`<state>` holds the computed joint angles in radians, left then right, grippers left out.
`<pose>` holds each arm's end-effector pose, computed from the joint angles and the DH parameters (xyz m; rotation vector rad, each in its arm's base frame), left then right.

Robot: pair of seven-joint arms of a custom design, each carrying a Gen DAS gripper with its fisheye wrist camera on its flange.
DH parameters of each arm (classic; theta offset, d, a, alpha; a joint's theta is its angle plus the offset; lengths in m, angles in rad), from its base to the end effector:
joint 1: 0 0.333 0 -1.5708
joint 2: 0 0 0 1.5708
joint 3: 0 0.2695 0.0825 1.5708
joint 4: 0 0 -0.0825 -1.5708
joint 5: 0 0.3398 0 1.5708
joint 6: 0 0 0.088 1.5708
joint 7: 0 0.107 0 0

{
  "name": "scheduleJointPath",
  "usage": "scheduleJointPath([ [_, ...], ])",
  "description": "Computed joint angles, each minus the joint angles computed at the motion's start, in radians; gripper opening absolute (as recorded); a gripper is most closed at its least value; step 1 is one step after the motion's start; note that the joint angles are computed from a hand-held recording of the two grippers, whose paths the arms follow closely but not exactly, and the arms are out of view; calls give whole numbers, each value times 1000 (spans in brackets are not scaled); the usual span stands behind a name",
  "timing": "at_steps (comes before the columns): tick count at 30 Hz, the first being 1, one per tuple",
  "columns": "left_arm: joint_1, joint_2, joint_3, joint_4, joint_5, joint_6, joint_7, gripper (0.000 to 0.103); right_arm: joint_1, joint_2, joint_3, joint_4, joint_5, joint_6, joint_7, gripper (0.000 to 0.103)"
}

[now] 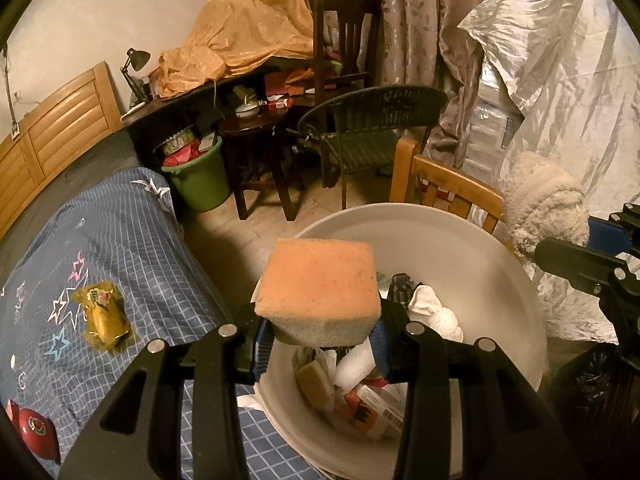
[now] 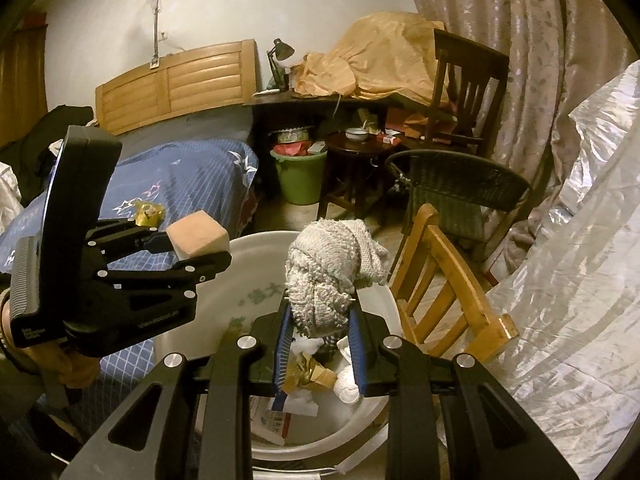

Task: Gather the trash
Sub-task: 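Open both tools to drop the sponge and rag into the bucket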

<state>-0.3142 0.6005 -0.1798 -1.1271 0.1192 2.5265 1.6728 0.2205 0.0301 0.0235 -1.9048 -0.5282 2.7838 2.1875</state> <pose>0.6395 -0.2983 0.5300 -1.1938 2.2356 -0.8838 0.5513 0.1604 0.5456 -1.7147 1.6444 -0.8204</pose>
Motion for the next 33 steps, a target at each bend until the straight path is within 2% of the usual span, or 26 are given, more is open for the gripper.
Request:
scheduleJointPath([
  [3,2,3,-3,5,-5,-14,7,41,0,9,2,6,34,-8,-37,27],
  [4,2,8,-3,11,-7,-21,8,41,1,13,4,8,62,-12,-64,30],
  [5,1,11,-3,18,-8,-30,8,43,3,16,3,14,61,-23,-62,39],
  [7,4,12,-6,16,-16,-41,10,63,6,16,-3,12,29,-25,-26,50],
  [19,9,0,-9,-7,-25,-67,35,68,-4,0,-7,-22,23,-11,21,50],
  [22,13,-13,-8,-31,-27,-58,29,70,-8,-17,-8,-44,-25,2,88,52],
  [24,17,-32,-8,-62,-29,-44,20,72,-16,-41,-8,-71,-102,16,191,57],
  [26,26,-68,-9,-126,-32,1,12,74,-29,-70,2,-99,-200,19,308,69],
  [28,31,-100,-8,-182,-29,44,1,75,-47,-106,20,-130,-312,18,435,75],
  [33,37,-176,-4,-306,-10,130,-37,78,-78,-178,66,-190,-423,-22,575,85],
])
